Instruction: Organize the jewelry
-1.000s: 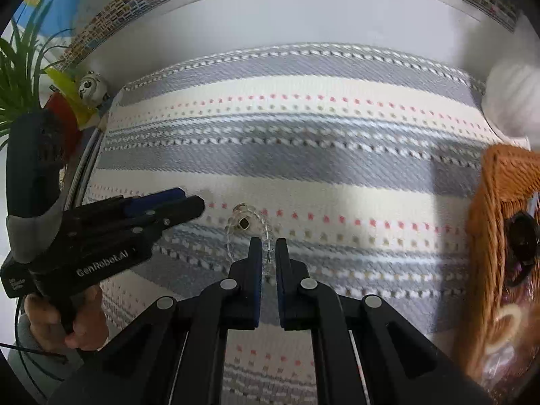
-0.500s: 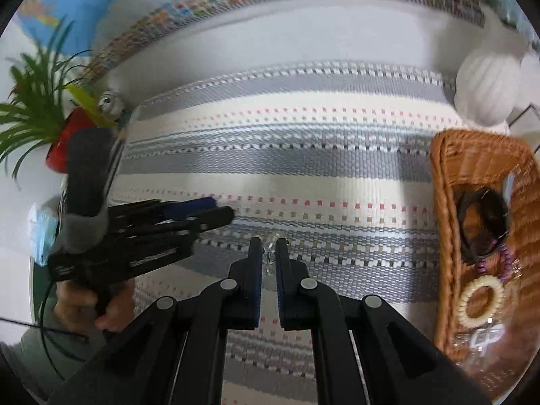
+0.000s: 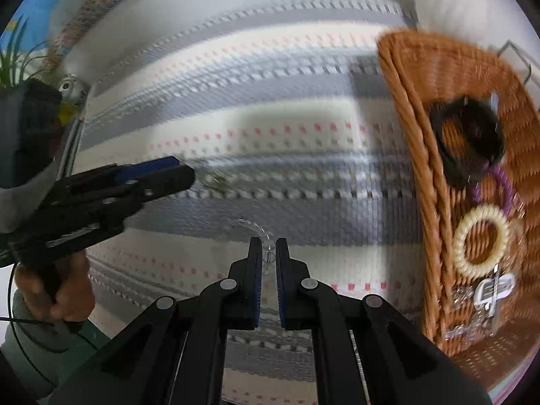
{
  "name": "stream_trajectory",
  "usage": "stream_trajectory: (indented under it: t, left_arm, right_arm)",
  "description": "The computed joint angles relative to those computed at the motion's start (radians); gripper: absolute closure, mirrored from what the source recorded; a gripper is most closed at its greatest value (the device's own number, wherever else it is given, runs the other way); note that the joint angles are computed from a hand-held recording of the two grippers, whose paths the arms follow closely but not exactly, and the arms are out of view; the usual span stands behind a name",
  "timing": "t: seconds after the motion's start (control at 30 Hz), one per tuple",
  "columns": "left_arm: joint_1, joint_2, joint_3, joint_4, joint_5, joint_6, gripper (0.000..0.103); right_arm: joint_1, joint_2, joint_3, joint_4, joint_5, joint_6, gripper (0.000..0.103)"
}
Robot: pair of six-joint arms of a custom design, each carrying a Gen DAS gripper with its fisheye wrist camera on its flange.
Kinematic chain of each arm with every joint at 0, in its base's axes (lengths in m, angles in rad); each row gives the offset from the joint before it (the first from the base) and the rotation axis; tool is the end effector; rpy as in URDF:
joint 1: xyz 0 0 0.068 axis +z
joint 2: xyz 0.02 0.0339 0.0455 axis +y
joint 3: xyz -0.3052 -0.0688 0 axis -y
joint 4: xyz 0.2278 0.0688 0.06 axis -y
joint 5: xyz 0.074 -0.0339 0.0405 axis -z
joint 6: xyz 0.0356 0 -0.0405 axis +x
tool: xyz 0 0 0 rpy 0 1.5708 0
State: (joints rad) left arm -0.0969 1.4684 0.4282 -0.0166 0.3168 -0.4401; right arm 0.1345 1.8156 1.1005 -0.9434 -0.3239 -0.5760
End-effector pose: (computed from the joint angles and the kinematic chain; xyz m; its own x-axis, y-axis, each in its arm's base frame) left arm 0.2068 -0.0312 0.1571 -0.8882 -0.3204 -0.3292 -0.1481 0.8781 -0.4549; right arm 0.2917 0.0509 0.1982 -0.7737 -0.6258 -0.0992 -0.6211 0.7182 0.3136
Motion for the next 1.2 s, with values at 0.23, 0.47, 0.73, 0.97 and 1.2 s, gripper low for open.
stream_trajectory:
  t: [0.23,0.47,0.73,0.97,1.2]
  left_arm:
    - [-0.071,0.059,0.03,0.016,-0.052,-0.025,0.07]
    - [-0.163,0.101,0.096,-0.027,-0.179,-0.013,0.071]
    - [-0.189,0.112,0.111,-0.046,-0.229,0.018,0.071]
    - [-0.168,0.034,0.039,-0.022,-0.235,-0.005,0.085]
    - [-0.109,-0.039,0.005,-0.042,-0.212,-0.007,0.103]
  right_arm:
    - [-0.04,0.023,-0.02,0.002,0.013,-0.019,0.087]
    - [-0.044,-0.003,-0.067,0.04,0.02,-0.052,0.083]
    - [0.015,-0.048,-0.133,0.117,0.046,-0.042,0.077]
    - [0.139,-0.138,-0.245,0.276,0.158,-0.011,0.092]
    - [0.107,-0.108,-0.188,0.196,0.104,0.015,0.094]
